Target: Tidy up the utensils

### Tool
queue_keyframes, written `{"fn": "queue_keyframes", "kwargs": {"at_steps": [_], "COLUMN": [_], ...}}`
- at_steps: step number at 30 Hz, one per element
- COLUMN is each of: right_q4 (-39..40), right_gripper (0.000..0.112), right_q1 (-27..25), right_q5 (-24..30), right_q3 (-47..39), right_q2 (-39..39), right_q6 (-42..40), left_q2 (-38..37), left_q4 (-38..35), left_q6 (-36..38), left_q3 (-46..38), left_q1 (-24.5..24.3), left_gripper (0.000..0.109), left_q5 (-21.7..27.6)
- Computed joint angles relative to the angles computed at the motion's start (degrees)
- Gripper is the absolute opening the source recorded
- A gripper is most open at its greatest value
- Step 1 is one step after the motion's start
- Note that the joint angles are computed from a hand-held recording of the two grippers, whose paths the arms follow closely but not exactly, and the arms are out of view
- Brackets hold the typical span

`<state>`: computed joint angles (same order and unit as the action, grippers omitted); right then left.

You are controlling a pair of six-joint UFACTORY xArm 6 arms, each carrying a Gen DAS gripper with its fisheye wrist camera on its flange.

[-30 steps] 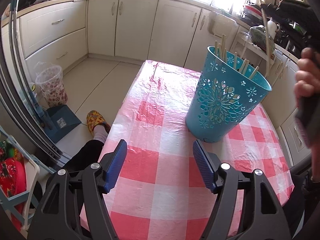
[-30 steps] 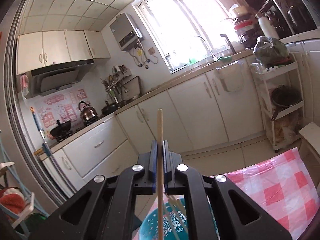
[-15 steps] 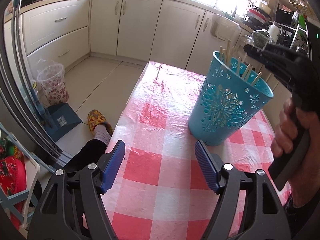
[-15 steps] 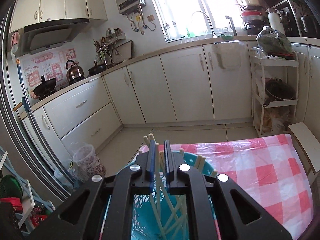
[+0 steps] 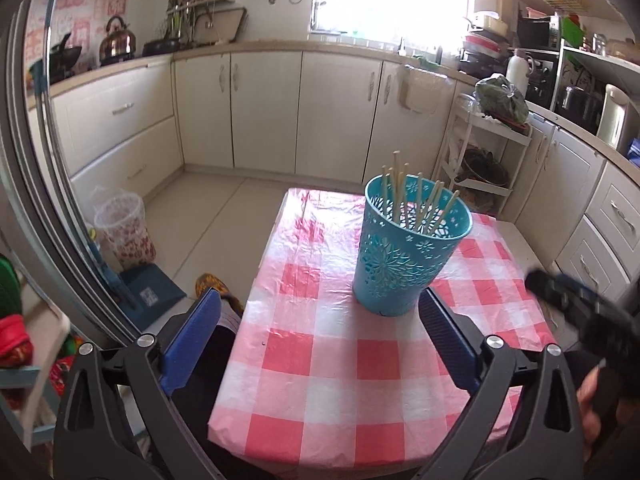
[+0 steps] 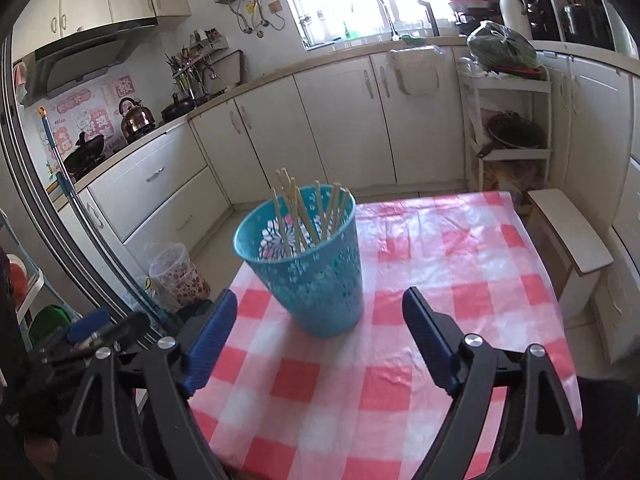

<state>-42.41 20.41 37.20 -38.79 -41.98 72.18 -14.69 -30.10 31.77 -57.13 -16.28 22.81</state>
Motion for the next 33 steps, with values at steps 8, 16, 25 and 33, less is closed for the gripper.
{"fn": "queue_keyframes", "kwargs": {"at_steps": [8, 16, 25, 33], "right_q4": [-0.9, -8.5, -15.3, -17.7], "right_gripper": [0.090, 0.095, 0.095, 0.095], "right_q1": [15.8, 28.2, 43.9, 49.3], "right_q5": [18.6, 30.0, 41.8, 47.4], "right_q3": [2.7, -4.7, -6.0, -7.7], "right_q2": [-9.6, -9.5, -7.8, -6.1], "right_q6": [10.9, 15.8, 27.5, 28.9], "left_q2": [-10.2, -16.8, -23.8, -28.1], "left_q4": [3.9, 7.3, 5.3, 6.8], "left_q6": [-2.8, -4.6, -4.1, -4.8], "left_q3": [4.9, 5.7, 9.0, 11.9], "left_q1": [1.1, 2.4, 5.1, 6.4], "left_gripper": [0.095, 0.095, 0.095, 0.095], "left_q5": [5.2, 12.0, 16.4, 16.5]}}
